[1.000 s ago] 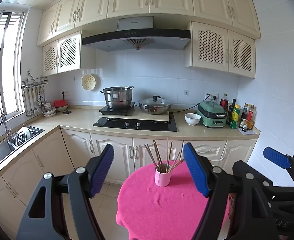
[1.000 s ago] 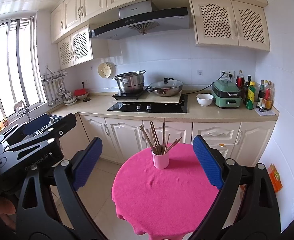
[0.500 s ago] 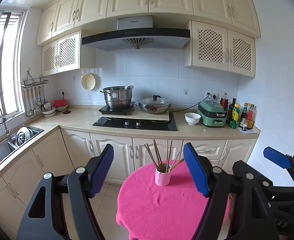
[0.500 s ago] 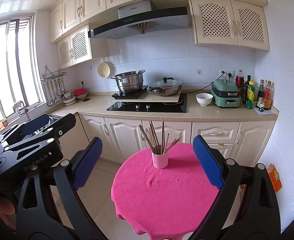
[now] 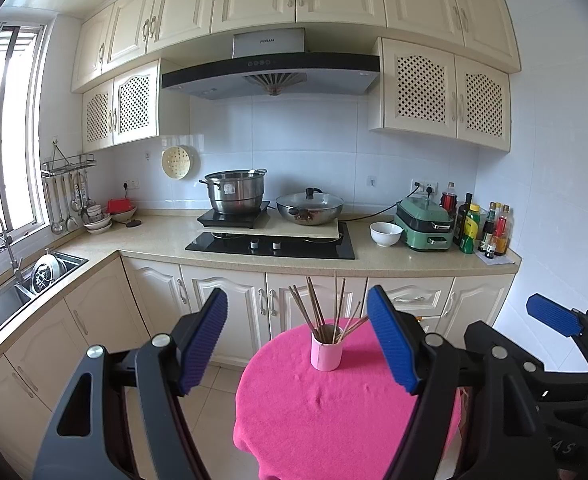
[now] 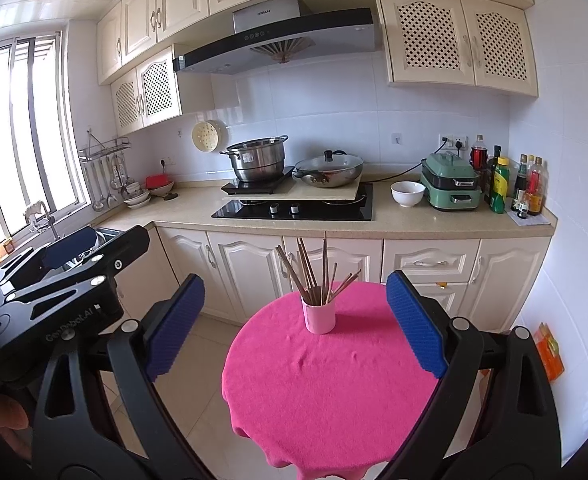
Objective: Organize utensils
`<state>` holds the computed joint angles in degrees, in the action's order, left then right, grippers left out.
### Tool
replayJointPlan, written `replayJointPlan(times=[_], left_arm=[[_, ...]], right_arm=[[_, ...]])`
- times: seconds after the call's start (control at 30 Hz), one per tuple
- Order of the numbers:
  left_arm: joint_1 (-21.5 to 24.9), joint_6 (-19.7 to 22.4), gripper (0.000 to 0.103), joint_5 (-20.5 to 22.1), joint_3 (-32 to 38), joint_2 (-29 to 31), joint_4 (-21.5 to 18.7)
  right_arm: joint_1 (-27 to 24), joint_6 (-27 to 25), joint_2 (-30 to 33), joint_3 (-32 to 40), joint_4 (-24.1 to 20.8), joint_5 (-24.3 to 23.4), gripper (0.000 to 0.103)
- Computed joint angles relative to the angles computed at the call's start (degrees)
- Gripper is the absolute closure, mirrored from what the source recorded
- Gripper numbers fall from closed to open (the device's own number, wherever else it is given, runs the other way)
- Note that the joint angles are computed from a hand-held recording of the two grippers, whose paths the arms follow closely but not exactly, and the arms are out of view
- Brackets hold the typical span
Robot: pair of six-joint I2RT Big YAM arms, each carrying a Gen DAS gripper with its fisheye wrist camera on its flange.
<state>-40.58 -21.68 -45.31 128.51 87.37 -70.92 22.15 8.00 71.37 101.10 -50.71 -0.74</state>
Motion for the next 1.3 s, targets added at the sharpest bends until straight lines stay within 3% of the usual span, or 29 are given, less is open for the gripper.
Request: replayJointPlan(times=[1.3], left_arm=[[0.3,0.1,0.032,0.3,-1.8,-0.9,0.7]], right_arm=[[-0.3,0.1,-0.3,-0.7,-0.5,0.2,0.012]])
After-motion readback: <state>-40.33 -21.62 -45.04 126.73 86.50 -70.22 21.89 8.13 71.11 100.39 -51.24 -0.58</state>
